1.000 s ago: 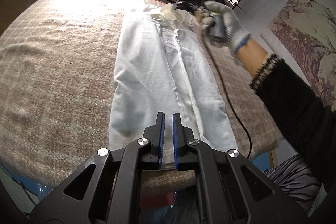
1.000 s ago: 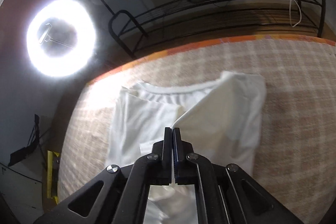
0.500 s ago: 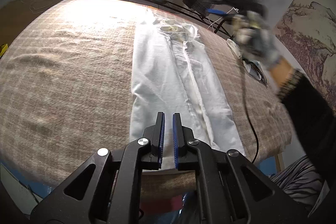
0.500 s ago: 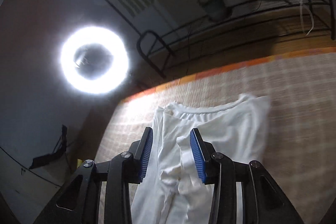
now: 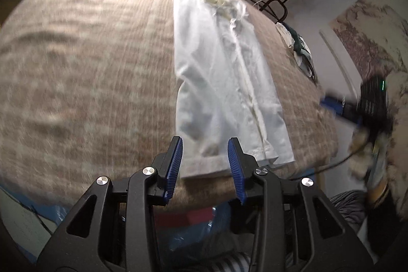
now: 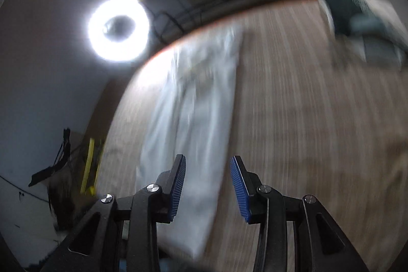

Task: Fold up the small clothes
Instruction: 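Grasp the T-shirt hem with the left tool while the right tool grasps it too, then lift the hem with both tools and fold it toward the collar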

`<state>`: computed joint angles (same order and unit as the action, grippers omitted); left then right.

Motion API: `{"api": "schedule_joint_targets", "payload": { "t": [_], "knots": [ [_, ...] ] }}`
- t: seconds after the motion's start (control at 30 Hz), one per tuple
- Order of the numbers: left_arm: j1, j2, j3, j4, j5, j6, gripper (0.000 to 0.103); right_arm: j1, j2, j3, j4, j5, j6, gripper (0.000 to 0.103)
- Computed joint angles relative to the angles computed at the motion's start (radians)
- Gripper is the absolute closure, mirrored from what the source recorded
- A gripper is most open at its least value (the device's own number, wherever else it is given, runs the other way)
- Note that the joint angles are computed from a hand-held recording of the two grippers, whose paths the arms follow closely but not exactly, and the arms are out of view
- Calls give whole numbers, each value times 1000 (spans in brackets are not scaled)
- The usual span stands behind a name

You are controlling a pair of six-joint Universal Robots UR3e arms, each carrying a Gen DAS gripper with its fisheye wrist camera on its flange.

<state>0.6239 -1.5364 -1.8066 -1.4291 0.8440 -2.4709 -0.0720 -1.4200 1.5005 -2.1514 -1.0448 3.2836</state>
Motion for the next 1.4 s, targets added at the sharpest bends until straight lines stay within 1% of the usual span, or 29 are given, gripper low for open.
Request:
{"api": "schedule_joint_targets", "payload": {
  "t": [0.13,0.17,0.23,0.33,0.37,0.4,0.47,0.5,0.57,0.6,0.63,0.67,0.73,0.83,0.87,0.9,0.93,0.97,1.03,1.07,1.1,1.13,1.17,1.2,1.27,1.3,1.33,1.37,1.4],
  "knots": [
    [2,-62,5,-59,-11,-6,67,29,-98,209,-13,7,11,64],
    [-1,-66,-4,-46,-5,-26,67,33,-108,248,-28,16,13,64],
    [-17,-84,-4,-35,-1,-32,67,46,-118,307,-59,26,25,64],
    [-50,-69,-33,44,31,-59,67,74,-101,349,-91,30,35,64],
    [-60,-60,-44,69,40,-61,70,88,-89,349,-99,27,36,64],
    [-71,-52,-57,99,48,-64,81,103,-81,347,-105,23,36,64],
    [-100,-49,-78,171,76,-78,99,132,-64,354,-127,6,35,64],
    [-108,-51,-86,196,80,-82,100,148,-46,339,-125,-3,33,64],
    [-91,-44,-91,178,60,-79,100,189,1,293,-111,-39,36,71],
    [-58,-24,-98,144,32,-65,100,212,22,263,-102,-61,33,82],
    [-26,-2,-108,121,10,-55,100,237,31,238,-91,-100,22,97],
    [18,31,-130,108,-9,-43,101,257,47,206,-71,-130,10,102],
    [56,44,-143,100,-8,-28,100,276,51,199,-74,-158,5,102],
    [57,33,-144,85,-15,-16,100,270,47,215,-91,-146,3,102],
    [48,33,-142,89,-9,-22,96,262,41,224,-92,-138,0,102],
    [32,27,-132,92,8,-34,77,252,28,236,-92,-129,-5,102],
    [16,15,-124,105,16,-52,65,246,22,243,-92,-120,-7,96],
    [18,23,-137,120,10,-60,52,233,11,255,-92,-102,-12,94],
    [5,10,-147,174,15,-94,52,193,-33,313,-108,-57,-18,61],
    [-2,-11,-135,177,10,-96,52,175,-48,337,-129,-37,-8,60],
    [-19,-34,-130,201,13,-118,55,152,-60,355,-131,-16,-21,62],
    [-35,-70,-115,214,16,-132,63,148,-58,356,-128,-7,-20,66],
    [-51,-99,-99,217,23,-142,92,146,-48,350,-121,-7,-22,68],
    [-67,-129,-80,218,29,-152,101,154,-31,338,-119,-11,-22,72],
    [-71,-131,-73,221,23,-152,101,184,1,293,-118,-36,-29,90],
    [-56,-105,-79,200,13,-142,101,206,29,253,-101,-49,-37,101],
    [-25,-74,-83,153,-18,-124,101,234,53,221,-100,-77,-21,102],
    [21,-34,-74,54,-66,-80,101,243,55,208,-92,-91,-17,102],
    [59,8,-70,-17,-99,-36,101,239,39,205,-77,-83,-17,102]
  ]
}}
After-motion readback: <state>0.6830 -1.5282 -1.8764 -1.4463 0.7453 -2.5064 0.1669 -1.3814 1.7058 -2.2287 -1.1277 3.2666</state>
